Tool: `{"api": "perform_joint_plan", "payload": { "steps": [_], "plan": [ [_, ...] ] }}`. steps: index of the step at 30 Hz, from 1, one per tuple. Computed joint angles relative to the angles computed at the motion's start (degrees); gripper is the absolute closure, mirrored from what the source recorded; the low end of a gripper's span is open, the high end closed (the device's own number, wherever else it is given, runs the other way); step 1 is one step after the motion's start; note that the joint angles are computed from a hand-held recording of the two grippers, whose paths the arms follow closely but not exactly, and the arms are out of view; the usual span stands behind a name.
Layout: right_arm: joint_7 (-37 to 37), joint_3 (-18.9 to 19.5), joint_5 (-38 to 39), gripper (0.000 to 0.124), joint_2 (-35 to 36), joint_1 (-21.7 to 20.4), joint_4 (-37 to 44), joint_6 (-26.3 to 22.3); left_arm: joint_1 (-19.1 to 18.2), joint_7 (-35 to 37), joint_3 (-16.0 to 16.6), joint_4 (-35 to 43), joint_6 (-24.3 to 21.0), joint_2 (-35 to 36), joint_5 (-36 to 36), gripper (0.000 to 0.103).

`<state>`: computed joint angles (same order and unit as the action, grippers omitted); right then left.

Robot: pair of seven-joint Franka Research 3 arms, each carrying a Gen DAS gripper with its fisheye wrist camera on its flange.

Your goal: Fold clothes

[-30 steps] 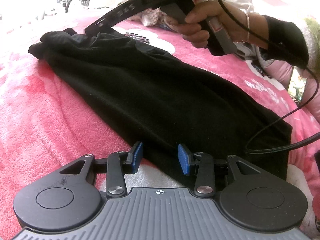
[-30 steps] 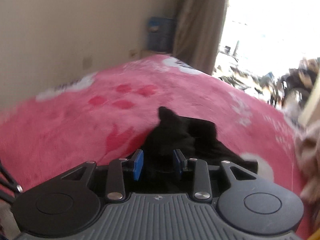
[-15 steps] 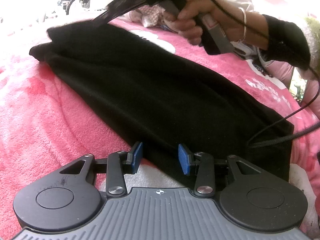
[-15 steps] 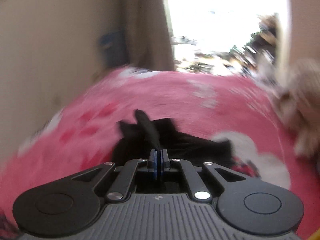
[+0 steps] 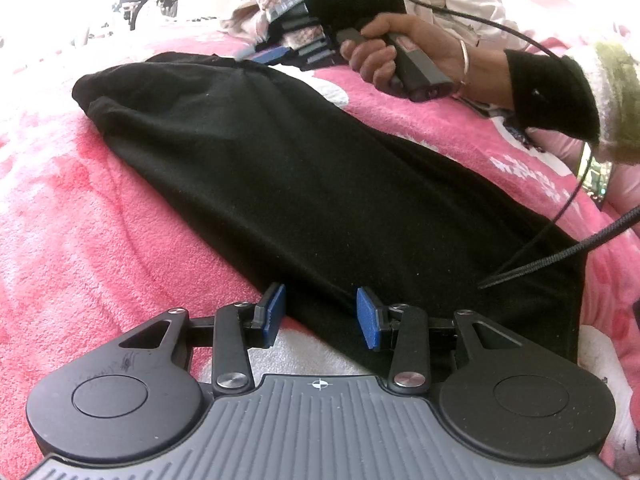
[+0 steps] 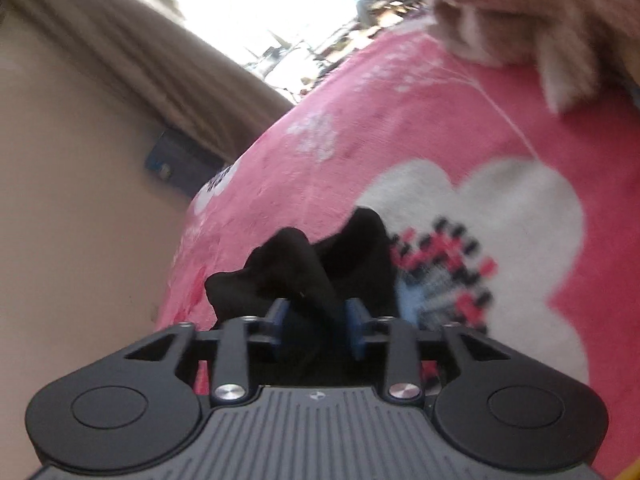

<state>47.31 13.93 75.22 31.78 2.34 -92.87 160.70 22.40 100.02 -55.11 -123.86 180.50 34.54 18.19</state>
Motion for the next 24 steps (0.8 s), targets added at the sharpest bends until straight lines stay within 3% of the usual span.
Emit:
{"api": "perform_joint_plan", "payload": {
  "steps": [6, 8, 9, 12, 16, 21, 24],
  "plan": [
    [10.5, -2.2, -13.9, 0.091, 7.1, 1.8, 10.0, -5.1, -0.1, -0.1, 0.0, -0.1, -0.4, -0.6, -0.3, 0.064],
    [10.2, -0.6, -14.8, 0.119, 8.5, 0.8, 11.7, -5.6, -0.2, -0.1, 0.0, -0.2, -0.3, -0.7, -0.4, 0.064],
    [8.2, 0.8, -13.6, 0.12, 8.6, -0.1, 11.5, -4.3, -0.2, -0.1, 0.0, -0.3, -0.2, -0.8, -0.5, 0.064],
    [-8.6, 8.8, 0.3, 0.12, 6.0, -5.9, 7.9, 1.3, -0.1, -0.4, 0.0, -0.5, -0.1, -1.1, -0.7, 0.064],
    [-15.7, 8.1, 9.0, 0.12, 3.7, -5.9, 5.5, 5.6, 0.7, -0.4, -0.8, -0.8, -0.6, -1.2, -0.8, 0.064],
    [2.4, -1.2, -5.0, 0.119, 7.0, 1.0, 7.7, 5.8, 1.2, 0.2, -1.2, -0.9, -1.1, -1.4, -1.2, 0.064],
    [9.9, -1.3, -8.3, 0.104, 7.9, 0.4, 8.1, 5.1, 1.3, 0.4, -1.3, -1.3, -1.1, -1.9, -1.5, 0.064]
  ]
}}
